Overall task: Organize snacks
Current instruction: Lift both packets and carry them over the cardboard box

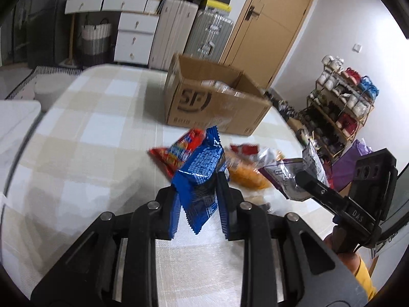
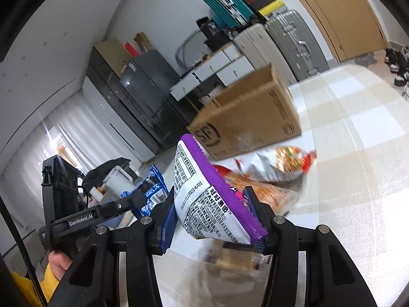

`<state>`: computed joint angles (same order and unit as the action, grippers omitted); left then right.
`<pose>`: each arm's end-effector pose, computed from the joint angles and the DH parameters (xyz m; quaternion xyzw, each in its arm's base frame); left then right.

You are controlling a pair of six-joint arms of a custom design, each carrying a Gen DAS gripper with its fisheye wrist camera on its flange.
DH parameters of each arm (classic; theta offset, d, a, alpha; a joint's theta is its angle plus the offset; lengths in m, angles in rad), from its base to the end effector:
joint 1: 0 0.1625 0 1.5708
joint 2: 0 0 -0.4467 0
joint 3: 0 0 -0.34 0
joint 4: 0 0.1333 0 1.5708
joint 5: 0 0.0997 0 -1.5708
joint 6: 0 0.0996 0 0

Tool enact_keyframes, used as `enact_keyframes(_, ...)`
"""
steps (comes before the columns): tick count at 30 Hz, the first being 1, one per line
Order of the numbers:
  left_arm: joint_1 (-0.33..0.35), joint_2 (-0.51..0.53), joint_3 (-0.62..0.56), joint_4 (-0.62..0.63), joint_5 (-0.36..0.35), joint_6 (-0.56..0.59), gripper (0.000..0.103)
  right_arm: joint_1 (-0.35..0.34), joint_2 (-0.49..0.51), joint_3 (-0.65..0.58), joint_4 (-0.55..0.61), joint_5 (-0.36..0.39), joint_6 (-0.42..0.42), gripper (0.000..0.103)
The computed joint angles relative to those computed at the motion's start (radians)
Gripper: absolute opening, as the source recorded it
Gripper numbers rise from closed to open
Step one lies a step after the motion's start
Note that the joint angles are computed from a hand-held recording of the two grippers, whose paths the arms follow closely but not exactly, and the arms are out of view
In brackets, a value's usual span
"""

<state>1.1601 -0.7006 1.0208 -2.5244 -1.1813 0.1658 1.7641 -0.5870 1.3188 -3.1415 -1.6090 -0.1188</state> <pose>-0.1621 -0.8010 0.3282 0.2072 0.9110 -0.3257 0.1452 0.2741 -0.7264 0.1904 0.1342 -0.9033 0.4076 0.0023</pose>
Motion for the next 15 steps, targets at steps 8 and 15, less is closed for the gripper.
enact_keyframes(8,-0.063,-0.099,0.081,-0.056,-0.024,0.041,0.022,0.090,-0.064,-0.019,-0.003,-0.041,-0.029,0.050)
enact_keyframes(15,-0.116,-0.181,0.099,-0.067,-0.014,0.041,0.022,0.208,-0.088,-0.053,-0.068,-0.173,-0.170,0.050)
